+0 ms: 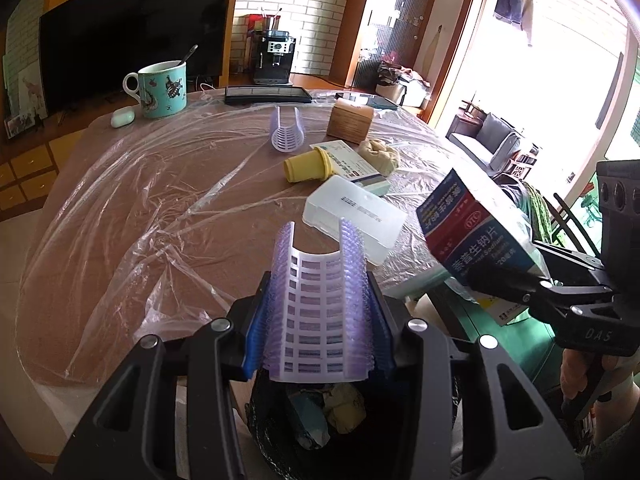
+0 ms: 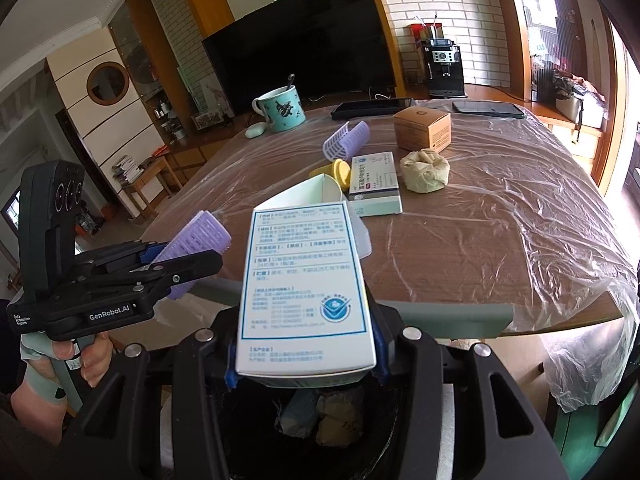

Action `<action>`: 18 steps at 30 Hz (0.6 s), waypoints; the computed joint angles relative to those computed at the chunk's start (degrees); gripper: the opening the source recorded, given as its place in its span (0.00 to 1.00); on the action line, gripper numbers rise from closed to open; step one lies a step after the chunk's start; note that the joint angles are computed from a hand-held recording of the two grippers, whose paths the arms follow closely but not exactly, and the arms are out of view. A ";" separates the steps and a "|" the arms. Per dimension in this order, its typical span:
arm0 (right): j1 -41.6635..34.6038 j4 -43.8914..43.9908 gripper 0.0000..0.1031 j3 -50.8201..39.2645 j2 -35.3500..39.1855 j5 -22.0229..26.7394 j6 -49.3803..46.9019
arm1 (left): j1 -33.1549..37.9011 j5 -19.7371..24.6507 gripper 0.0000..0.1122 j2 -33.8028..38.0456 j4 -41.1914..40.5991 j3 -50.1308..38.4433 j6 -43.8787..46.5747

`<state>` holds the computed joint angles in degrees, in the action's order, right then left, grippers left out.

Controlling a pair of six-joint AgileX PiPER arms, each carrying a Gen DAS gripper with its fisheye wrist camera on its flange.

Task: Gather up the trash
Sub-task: 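Lift the rack and medicine box and carry them toward the trash bin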

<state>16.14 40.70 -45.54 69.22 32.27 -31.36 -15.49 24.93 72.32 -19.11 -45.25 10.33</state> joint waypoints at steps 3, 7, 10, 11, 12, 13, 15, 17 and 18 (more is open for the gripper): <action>0.67 -0.59 0.46 0.79 -1.15 0.76 0.14 | -1.42 0.19 0.40 -1.35 1.60 0.93 -1.71; 1.26 -1.22 0.46 1.47 -2.46 1.99 0.17 | -2.85 0.95 0.40 -2.72 2.33 1.84 -2.54; 1.39 -1.79 0.46 2.03 -3.62 2.86 0.34 | -3.83 1.42 0.40 -3.81 3.02 2.73 -3.04; 1.23 -1.70 0.46 2.08 -3.68 3.09 0.15 | -4.06 1.64 0.40 -4.12 3.10 2.94 -2.94; 1.18 -1.90 0.46 2.31 -4.00 3.33 0.32 | -4.34 1.81 0.40 -4.43 3.55 3.14 -3.24; 1.09 -2.11 0.46 2.40 -4.11 3.60 0.39 | -4.52 1.96 0.40 -4.64 3.94 3.29 -3.40; 0.85 -2.41 0.46 2.89 -4.49 4.06 0.32 | -5.27 2.22 0.40 -5.32 5.25 3.77 -4.74; 0.68 -2.56 0.46 3.61 -5.15 4.52 0.33 | -5.80 2.51 0.40 -5.93 5.56 4.29 -5.18; 0.54 -2.68 0.46 3.94 -5.44 4.82 0.28 | -5.80 2.66 0.40 -5.95 5.45 4.34 -4.98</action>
